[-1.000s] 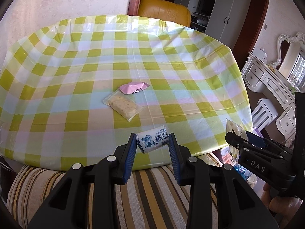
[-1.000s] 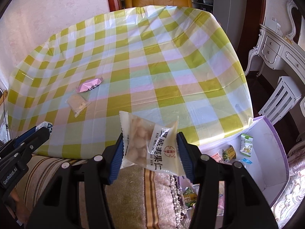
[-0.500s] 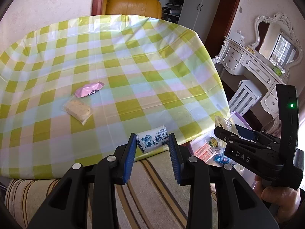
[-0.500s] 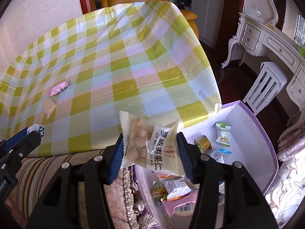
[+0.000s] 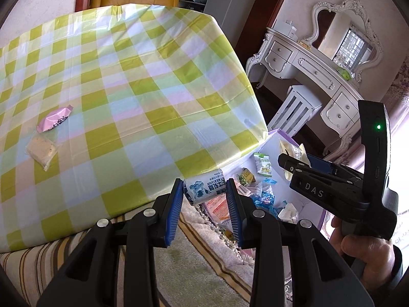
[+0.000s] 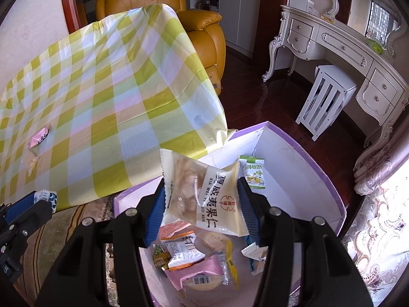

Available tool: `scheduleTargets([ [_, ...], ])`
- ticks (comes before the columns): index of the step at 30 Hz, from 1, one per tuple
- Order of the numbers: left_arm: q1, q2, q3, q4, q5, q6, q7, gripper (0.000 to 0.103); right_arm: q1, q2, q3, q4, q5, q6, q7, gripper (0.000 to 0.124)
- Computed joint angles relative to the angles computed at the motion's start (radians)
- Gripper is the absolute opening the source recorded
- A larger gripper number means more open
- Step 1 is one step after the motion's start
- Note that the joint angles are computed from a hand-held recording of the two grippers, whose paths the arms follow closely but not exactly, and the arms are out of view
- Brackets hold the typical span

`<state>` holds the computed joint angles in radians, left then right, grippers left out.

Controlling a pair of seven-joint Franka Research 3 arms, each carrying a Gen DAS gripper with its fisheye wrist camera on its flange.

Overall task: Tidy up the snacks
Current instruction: 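Open both tools to drop the candy and nut bag into the box, then move both open tools back to the table toward the last two snacks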

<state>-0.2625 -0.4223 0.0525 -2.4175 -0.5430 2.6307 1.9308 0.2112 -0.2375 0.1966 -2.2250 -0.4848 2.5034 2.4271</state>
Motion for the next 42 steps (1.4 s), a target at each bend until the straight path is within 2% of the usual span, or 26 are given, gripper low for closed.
scheduleTargets([
  [7,-0.037,0.051,-0.013,0.047,-0.061,-0.071,0.068,0.033,-0.03,-0.018,0.001,-0.022,-0.048,-0.046,0.048,0.055],
  [11,-0.028,0.078,-0.032,0.073,-0.088,-0.117,0.094,0.033,-0.039,-0.022,0.004,-0.029,-0.082,-0.076,0.074,0.057],
  [14,-0.021,0.1,-0.037,0.098,-0.123,-0.18,0.132,0.034,-0.041,-0.018,0.006,-0.025,-0.102,-0.11,0.097,0.064],
  [16,-0.005,0.106,-0.053,0.102,-0.128,-0.195,0.135,0.043,-0.039,-0.017,0.002,-0.024,-0.108,-0.122,0.107,0.073],
  [19,0.012,0.104,-0.064,0.102,-0.142,-0.198,0.138,0.049,-0.032,-0.017,-0.002,-0.021,-0.111,-0.132,0.11,0.077],
  [29,0.045,0.063,-0.068,0.07,-0.125,-0.17,0.115,0.051,-0.003,-0.022,-0.001,0.003,-0.078,-0.138,0.086,0.077],
  [42,0.103,-0.006,0.016,0.008,-0.061,-0.123,0.048,0.051,0.081,0.06,0.015,0.096,0.041,-0.074,-0.009,0.077],
])
